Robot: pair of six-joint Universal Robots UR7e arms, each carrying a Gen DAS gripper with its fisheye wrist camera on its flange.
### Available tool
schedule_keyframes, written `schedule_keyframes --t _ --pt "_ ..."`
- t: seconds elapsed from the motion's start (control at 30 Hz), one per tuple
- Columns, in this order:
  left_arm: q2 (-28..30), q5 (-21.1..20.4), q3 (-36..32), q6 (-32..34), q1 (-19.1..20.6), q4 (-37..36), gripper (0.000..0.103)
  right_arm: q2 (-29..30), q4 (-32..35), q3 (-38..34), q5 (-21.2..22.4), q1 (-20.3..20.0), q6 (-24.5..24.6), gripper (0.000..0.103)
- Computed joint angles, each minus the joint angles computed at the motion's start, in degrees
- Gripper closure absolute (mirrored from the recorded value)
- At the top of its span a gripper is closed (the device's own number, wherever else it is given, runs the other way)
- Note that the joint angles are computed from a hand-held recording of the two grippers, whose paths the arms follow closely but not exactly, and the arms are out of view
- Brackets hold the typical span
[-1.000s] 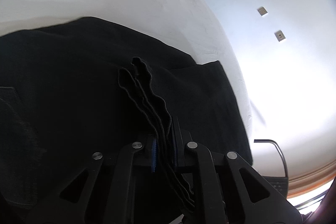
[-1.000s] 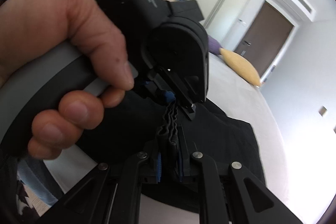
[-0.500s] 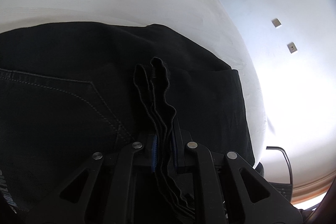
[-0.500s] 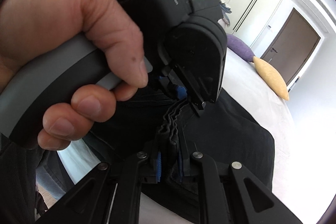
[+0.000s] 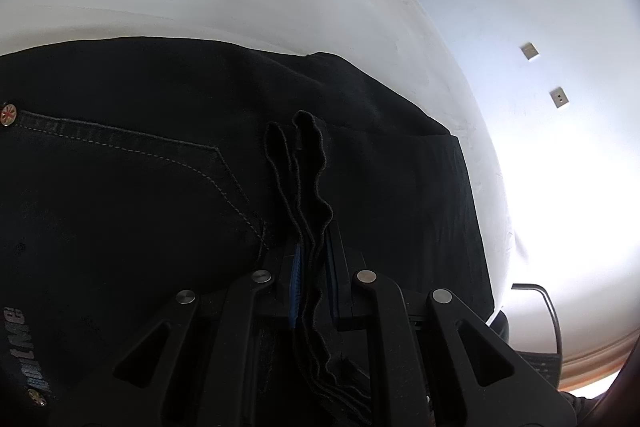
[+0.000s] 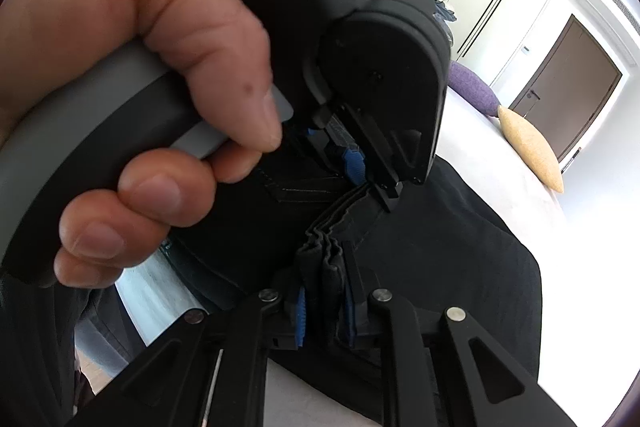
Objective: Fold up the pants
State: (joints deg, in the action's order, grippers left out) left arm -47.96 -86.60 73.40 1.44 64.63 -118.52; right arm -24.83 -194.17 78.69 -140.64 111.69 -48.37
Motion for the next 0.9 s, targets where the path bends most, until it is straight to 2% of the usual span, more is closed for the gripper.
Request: schedule_keyframes --t 0.1,0.13,0.23,0.27,0.33,0.4,0.47,0.57,0.63,0.7,0.8,0.9 --pt "-0.7 1.3 1.1 0.2 -0.4 -0.9 0.091 -1.7 0.7 1.7 1.8 -1.0 1.6 0.084" --pt "-1.3 1.8 3.3 -0.4 -1.0 -2.7 0.091 -2.7 1.7 2.7 2.9 -1.3 2.9 0.078" --pt "-3.4 5.0 6.0 -1.3 -2.4 -4.3 0.091 -8.1 5.7 7.6 7.3 -2.3 9.5 0.045" --pt "-4.5 7.9 7.3 -1.2 -3.2 -5.4 0.091 -10.8 7.5 10.0 10.0 -2.8 12.8 0.042" --pt "-6.4 13.2 10.0 -0.7 -4.7 -7.9 0.091 -17.1 10.5 15.2 16.1 -4.0 18.2 0.042" --pt "-8.1 16.6 12.2 0.1 -6.2 -10.5 0.091 -22.4 14.1 18.6 21.6 -5.8 22.8 0.043" --pt "-9.4 19.5 15.0 2.9 -8.3 -13.9 0.091 -28.1 18.9 20.8 29.2 -9.0 28.6 0.061" --pt "-9.8 21.5 18.4 7.9 -11.6 -16.9 0.091 -33.9 23.5 21.6 39.1 -15.3 37.2 0.079" --pt "-9.0 25.2 20.9 12.3 -14.1 -17.6 0.091 -36.1 25.6 21.1 44.0 -18.9 41.2 0.084" --pt "-7.4 29.3 22.5 13.6 -15.3 -16.9 0.091 -37.7 28.0 19.8 51.1 -23.1 43.9 0.084" --pt "-7.0 30.9 25.0 13.3 -15.7 -19.1 0.092 -37.5 34.1 15.2 56.1 -27.0 46.8 0.084" --pt "-7.3 32.1 25.8 12.8 -16.3 -18.9 0.092 -35.4 36.9 10.6 56.8 -29.3 50.1 0.084"
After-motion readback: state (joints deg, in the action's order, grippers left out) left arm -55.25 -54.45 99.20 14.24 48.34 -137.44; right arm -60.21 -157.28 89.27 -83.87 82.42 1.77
